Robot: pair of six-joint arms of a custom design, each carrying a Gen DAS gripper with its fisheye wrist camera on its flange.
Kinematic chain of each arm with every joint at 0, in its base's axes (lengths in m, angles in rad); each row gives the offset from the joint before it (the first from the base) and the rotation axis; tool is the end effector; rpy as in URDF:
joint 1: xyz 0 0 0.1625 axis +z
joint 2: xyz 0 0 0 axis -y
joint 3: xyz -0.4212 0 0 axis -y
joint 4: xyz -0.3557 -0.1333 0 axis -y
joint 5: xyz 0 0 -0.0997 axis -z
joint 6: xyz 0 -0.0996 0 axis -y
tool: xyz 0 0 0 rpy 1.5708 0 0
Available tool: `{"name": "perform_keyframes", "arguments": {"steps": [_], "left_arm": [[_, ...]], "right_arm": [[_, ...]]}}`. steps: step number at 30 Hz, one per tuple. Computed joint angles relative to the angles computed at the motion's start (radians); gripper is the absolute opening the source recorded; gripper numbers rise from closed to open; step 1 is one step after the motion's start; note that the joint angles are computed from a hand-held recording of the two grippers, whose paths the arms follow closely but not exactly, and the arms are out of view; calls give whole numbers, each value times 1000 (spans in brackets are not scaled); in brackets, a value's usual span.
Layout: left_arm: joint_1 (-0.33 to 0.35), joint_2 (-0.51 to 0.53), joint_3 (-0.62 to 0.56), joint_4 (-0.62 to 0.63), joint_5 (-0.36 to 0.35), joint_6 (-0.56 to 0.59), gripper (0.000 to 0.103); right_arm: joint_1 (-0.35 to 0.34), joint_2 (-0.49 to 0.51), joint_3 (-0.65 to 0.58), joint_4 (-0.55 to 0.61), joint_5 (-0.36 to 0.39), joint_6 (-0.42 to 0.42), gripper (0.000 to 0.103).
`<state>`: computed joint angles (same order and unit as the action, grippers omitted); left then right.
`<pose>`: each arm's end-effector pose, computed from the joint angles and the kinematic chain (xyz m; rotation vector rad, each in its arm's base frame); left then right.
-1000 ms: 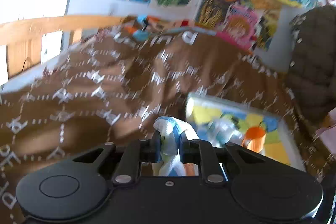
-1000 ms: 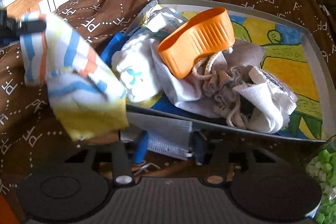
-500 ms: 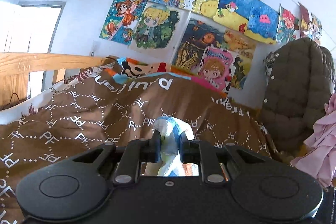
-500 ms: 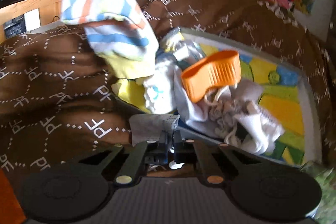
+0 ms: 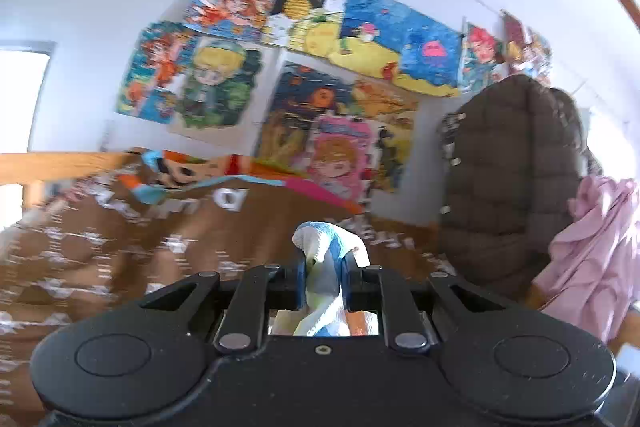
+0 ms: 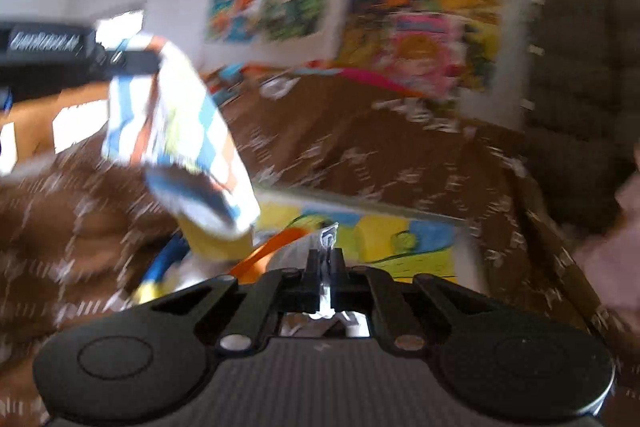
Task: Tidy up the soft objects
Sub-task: 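Carry both held items over the tray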
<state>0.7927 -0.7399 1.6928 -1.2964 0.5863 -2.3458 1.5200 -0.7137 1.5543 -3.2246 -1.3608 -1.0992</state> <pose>-0.2689 -0.5810 0.0812 0.2324 1.6956 -1.9267 0.1186 -0.7019 0.1787 1.4301 -2.2333 1.1092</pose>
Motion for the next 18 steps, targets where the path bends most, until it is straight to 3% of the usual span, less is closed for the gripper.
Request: {"name": "perform_keyframes", "arguments": {"steps": [5,9,14,18], "left_arm": [[71,96,-173,239,123,-158,18],[125,186,-353,470,119,-278,18],[165,257,-526,737,97,-427,19],[184,312,-650,961,53,-541,19]], "right_arm": [[-13,56,-104,-30,-53,190,4],[-25,88,-206,38,-116,316,4],[-39,128,-304,123,-159,383,5],[-46,125,-313,158,-169,414,8]]}}
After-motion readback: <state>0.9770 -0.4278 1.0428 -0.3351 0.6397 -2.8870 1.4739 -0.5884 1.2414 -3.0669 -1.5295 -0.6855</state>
